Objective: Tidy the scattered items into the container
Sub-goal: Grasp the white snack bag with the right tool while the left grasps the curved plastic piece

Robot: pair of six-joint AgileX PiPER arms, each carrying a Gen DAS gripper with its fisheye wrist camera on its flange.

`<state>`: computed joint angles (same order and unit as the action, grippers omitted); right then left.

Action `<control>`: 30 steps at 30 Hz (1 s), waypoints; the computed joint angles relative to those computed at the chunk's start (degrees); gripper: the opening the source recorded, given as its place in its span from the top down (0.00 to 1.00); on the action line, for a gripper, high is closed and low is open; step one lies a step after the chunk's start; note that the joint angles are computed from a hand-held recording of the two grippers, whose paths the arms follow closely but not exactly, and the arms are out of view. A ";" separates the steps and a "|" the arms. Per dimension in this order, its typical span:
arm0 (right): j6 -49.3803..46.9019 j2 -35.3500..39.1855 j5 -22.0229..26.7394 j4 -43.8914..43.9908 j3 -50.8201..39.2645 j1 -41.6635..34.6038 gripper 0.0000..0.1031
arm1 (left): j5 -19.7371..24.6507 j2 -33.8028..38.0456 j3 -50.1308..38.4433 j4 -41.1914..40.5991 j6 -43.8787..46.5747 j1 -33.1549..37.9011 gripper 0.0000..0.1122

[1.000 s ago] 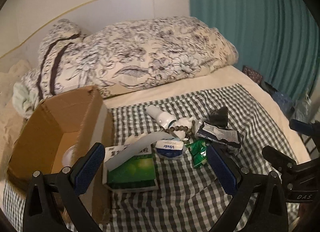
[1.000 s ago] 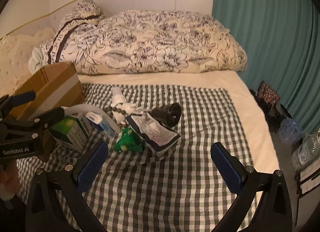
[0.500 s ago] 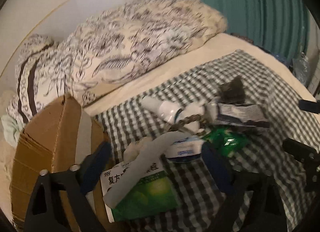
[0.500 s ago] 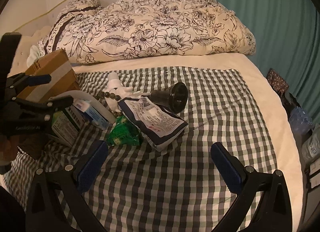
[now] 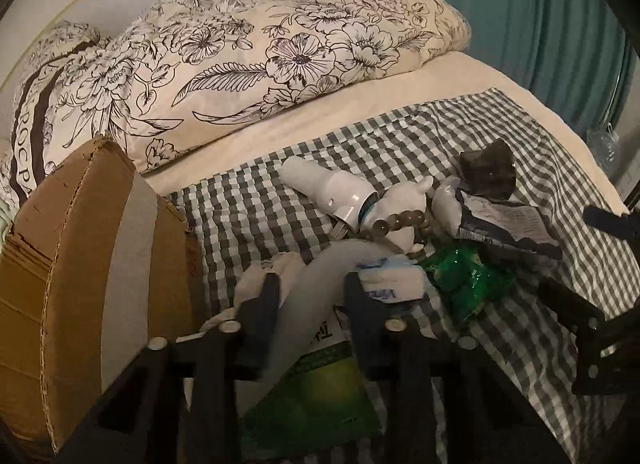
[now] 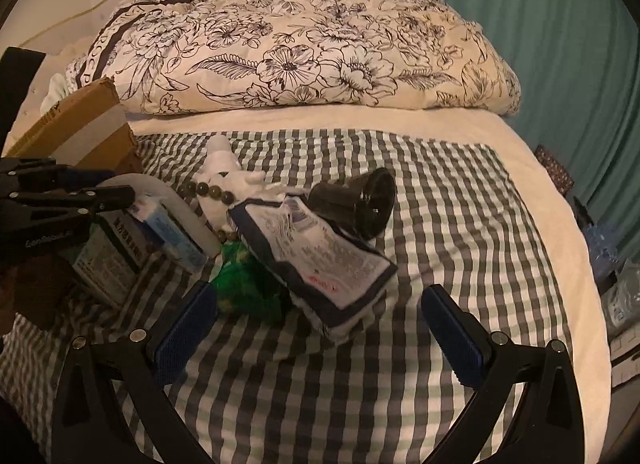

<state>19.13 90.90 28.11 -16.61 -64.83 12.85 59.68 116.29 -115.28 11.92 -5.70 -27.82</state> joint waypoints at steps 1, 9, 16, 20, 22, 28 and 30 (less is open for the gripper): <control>0.45 0.38 -0.02 -0.81 -0.40 0.16 0.00 | -0.45 -0.21 0.40 0.35 -0.38 -0.18 0.83; 1.63 5.14 0.05 -4.62 -4.09 0.86 0.00 | -5.63 -3.46 3.41 -3.59 -0.58 0.80 0.93; 8.82 9.44 3.11 -13.43 -6.80 3.03 0.37 | -7.93 -5.41 4.66 -5.66 -0.92 1.41 0.93; 4.41 10.26 4.52 -7.30 -7.83 1.76 0.77 | -9.50 -6.73 5.60 -7.33 -0.41 1.65 0.93; 3.01 8.91 3.57 -4.70 -6.58 0.89 0.79 | -10.39 -7.40 6.40 -7.32 -0.54 1.40 0.93; -1.41 3.54 3.20 3.15 -3.42 -1.05 0.83 | -11.81 -9.75 8.58 -7.61 -1.64 0.81 0.93; -2.04 1.30 3.68 4.62 -2.42 -1.31 0.83 | -12.67 -10.96 9.92 -7.34 -2.10 0.59 0.93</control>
